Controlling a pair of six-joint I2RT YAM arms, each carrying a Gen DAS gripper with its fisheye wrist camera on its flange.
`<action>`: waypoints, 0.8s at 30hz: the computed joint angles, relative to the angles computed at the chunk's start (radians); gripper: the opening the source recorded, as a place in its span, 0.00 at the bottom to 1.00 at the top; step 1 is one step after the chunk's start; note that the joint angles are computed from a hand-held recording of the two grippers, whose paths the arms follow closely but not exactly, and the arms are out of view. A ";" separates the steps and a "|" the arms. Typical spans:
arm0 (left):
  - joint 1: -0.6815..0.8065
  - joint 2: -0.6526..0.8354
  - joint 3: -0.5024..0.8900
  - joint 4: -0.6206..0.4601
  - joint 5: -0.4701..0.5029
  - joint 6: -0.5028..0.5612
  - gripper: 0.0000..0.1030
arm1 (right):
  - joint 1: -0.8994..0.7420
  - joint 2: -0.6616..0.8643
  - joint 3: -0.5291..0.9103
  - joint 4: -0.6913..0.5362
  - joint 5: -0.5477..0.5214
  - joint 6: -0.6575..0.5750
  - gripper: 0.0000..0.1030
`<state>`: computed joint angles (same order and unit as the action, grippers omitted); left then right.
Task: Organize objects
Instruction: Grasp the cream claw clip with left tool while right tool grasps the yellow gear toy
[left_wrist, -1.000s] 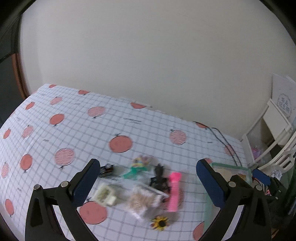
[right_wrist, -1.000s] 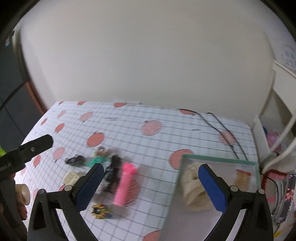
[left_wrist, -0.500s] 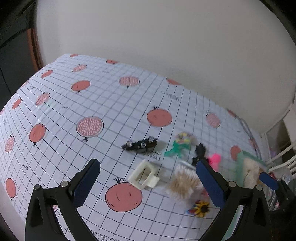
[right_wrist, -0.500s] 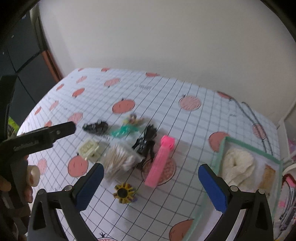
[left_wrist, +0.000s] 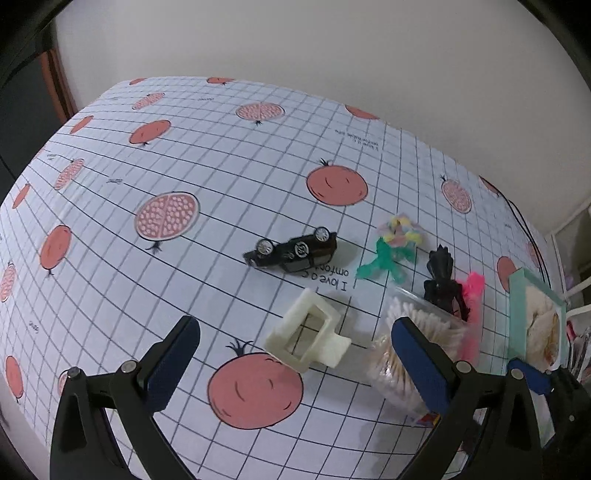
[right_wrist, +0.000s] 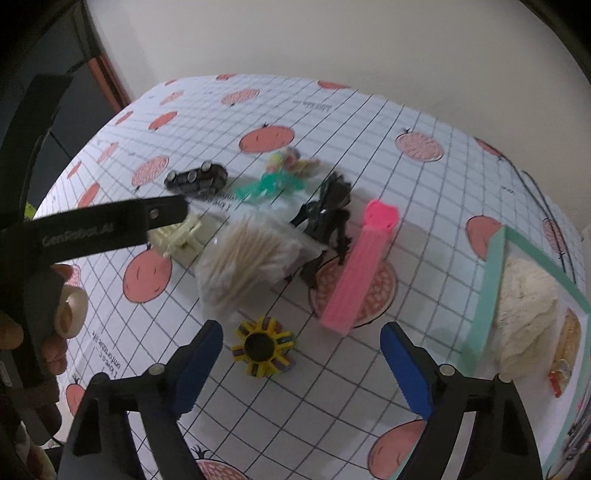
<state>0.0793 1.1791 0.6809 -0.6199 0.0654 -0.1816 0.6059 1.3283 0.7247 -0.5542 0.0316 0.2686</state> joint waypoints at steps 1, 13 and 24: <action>-0.004 0.008 -0.002 0.006 0.002 -0.004 1.00 | 0.005 0.009 -0.002 0.004 -0.004 0.000 0.85; -0.033 0.091 -0.014 0.059 -0.022 -0.010 0.91 | 0.063 0.092 0.002 0.017 0.034 0.019 0.71; -0.070 0.112 -0.017 0.068 -0.053 -0.011 0.69 | 0.078 0.101 0.006 0.015 0.024 0.019 0.48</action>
<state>0.0096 1.2909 0.6637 -0.5524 0.0121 -0.1921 0.6839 1.4288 0.7309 -0.5392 0.0555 0.2880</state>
